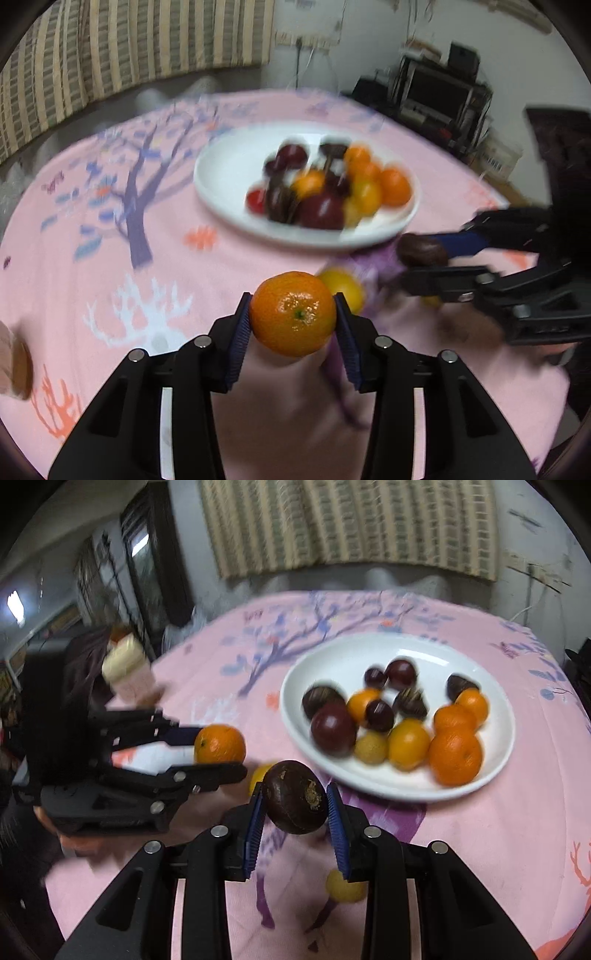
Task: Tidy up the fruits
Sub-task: 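Release the plum and the mandarin onto the plate from both tools, then grasp a small yellow fruit with the right tool while the left tool grasps a yellow orange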
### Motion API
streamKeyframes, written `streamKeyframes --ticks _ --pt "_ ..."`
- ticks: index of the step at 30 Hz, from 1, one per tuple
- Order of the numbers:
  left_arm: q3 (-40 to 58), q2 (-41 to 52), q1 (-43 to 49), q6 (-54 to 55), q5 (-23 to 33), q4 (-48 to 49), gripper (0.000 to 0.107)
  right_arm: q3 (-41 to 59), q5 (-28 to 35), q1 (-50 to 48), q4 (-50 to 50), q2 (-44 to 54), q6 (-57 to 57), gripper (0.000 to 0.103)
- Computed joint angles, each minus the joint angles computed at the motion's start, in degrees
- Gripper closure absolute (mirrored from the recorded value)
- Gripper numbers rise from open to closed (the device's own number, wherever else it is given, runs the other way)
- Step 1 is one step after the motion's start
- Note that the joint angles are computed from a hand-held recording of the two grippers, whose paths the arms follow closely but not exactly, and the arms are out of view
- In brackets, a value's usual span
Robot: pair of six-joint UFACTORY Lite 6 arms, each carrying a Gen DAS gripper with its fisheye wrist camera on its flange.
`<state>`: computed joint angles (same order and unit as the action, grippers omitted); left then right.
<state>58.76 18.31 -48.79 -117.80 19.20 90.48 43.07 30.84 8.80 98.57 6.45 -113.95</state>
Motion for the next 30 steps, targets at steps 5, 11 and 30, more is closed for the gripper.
streamKeyframes --ticks 5,11,30 --pt "16.6 7.7 3.7 18.5 0.5 -13.6 0.064 9.4 -2.2 -2.3 11.2 7.6 -2.8 0.070" --pt "49.3 29.6 9.0 47.7 7.0 -41.9 0.063 18.9 -5.1 -2.7 18.8 17.2 -9.0 0.055" --pt "-3.3 -2.2 -8.2 -9.0 19.6 -8.3 0.009 -11.7 -12.4 4.2 19.3 -3.7 -24.1 0.036"
